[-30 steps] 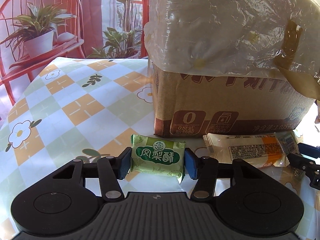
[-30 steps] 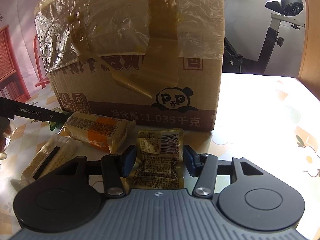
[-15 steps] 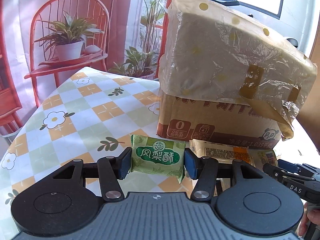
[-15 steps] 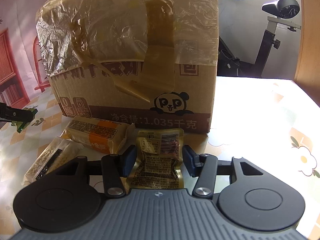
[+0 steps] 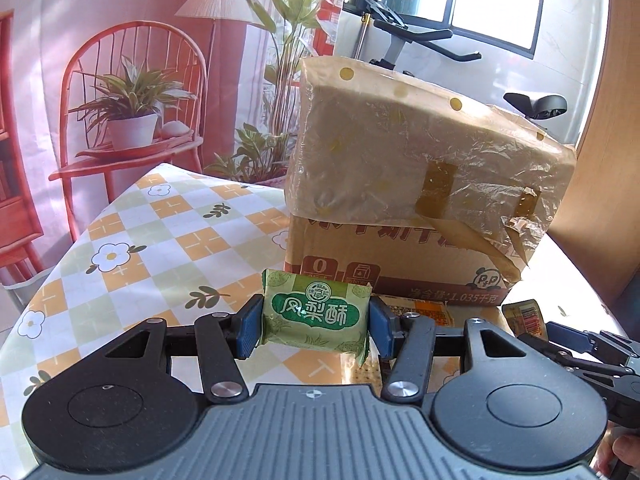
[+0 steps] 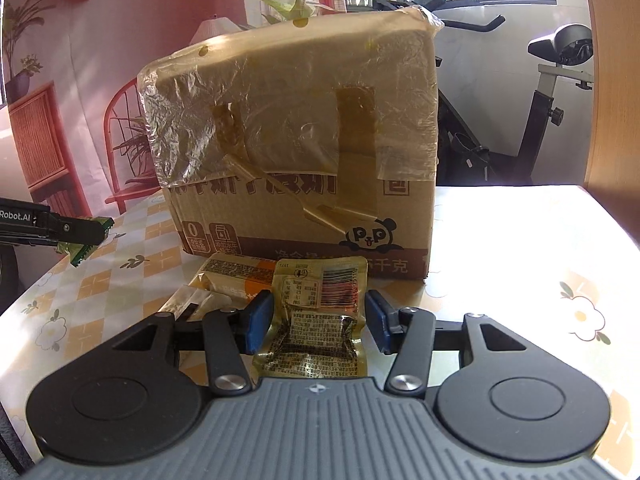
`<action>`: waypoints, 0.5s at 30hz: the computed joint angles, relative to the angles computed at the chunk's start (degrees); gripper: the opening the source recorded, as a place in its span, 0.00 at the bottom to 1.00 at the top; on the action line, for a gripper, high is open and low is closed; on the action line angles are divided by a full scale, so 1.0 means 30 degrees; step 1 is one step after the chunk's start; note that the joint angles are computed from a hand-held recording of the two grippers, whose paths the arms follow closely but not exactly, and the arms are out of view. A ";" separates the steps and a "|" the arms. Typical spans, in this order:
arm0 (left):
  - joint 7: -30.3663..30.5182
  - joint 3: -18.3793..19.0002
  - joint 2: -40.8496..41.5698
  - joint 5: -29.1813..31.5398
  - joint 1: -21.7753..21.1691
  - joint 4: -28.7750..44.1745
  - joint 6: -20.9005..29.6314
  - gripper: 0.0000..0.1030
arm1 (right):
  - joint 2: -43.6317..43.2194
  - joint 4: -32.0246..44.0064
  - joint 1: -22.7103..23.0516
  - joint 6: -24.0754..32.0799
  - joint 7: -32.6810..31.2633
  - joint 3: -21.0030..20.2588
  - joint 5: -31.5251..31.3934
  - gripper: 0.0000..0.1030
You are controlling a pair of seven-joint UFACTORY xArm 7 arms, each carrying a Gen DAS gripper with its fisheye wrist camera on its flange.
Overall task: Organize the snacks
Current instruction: 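Lift both held snacks and carry them over the box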
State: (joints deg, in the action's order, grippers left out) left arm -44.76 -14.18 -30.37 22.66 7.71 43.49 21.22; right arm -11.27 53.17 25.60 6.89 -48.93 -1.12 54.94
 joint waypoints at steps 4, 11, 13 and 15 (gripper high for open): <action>-0.0061 -0.0185 0.0146 0.0506 0.0477 0.0769 -0.0649 0.56 | -0.0435 0.0526 0.0787 -0.0486 -0.1711 -0.0546 0.1451 0.51; 0.0361 -0.0537 0.2139 0.1689 0.1528 0.4058 -0.2124 0.56 | 0.0838 0.4658 0.1079 -0.0078 -0.5672 -0.1106 0.5388 0.51; 0.0601 -0.0432 0.3124 0.1915 0.1478 0.5239 -0.2363 0.56 | 0.1791 0.6409 0.0624 0.0270 -0.6149 -0.0921 0.5749 0.51; 0.0403 -0.0650 0.4428 0.2685 0.1702 0.6836 -0.2387 0.56 | 0.2969 0.8241 0.0043 0.0674 -0.5945 -0.0633 0.5420 0.51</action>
